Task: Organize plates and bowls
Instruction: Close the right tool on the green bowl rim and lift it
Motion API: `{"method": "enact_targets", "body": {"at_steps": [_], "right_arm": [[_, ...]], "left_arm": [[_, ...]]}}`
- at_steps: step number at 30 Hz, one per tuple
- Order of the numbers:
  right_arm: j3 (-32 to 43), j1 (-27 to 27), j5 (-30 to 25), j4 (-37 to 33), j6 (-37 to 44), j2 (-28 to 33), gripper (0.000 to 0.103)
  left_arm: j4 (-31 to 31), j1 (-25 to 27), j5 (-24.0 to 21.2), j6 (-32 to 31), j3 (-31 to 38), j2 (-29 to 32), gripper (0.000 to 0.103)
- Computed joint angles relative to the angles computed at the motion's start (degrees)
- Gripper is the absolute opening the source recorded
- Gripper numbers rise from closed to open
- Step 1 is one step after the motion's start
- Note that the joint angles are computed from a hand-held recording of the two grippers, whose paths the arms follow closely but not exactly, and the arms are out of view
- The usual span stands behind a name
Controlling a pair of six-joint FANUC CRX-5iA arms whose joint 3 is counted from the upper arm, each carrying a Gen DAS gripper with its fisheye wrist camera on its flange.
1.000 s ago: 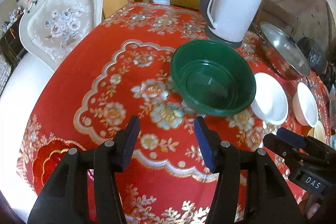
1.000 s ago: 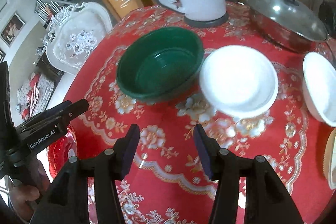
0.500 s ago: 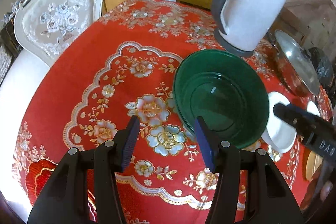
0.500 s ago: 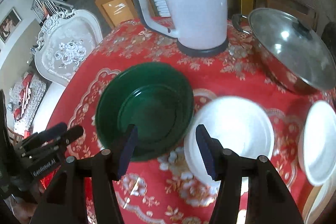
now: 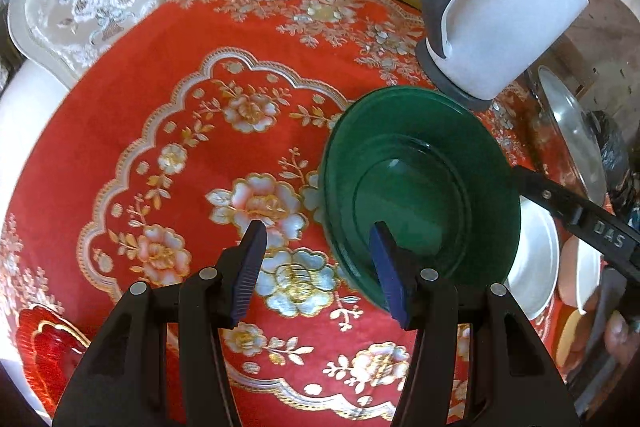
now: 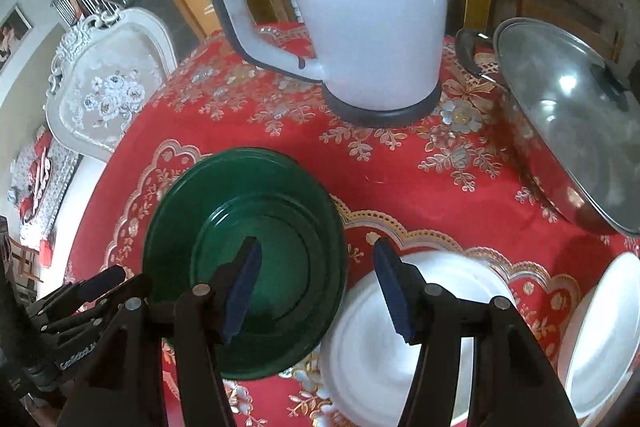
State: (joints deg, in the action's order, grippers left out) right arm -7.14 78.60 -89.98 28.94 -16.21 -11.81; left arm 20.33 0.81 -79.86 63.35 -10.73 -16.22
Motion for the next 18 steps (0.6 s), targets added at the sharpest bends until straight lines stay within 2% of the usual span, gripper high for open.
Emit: {"method": "enact_targets", "body": {"at_steps": [12,15,17,18], "right_arm": [[-1.4,-4.4,3.4,-4.1,2.6,0.0,0.058],[-2.8,-4.6,6.1,-4.1,2.0,-0.6,0.057],[-4.2,-4.3,8.7,-3.3,0.6,-1.7,0.04],[-3.8,-4.1,8.1,-3.2,0.5,-1.3,0.035]], "left_arm": [[-2.0,-2.9,-0.1,2.7,0.8,2.9,0.054],[-3.3,-3.8,-0.3,3.3,1.1,3.5,0.054],[-3.8,-4.1,-0.7,3.2,1.0,3.8,0.054],[-3.7,-4.1,-0.4,2.7,0.6,3.5,0.054]]}}
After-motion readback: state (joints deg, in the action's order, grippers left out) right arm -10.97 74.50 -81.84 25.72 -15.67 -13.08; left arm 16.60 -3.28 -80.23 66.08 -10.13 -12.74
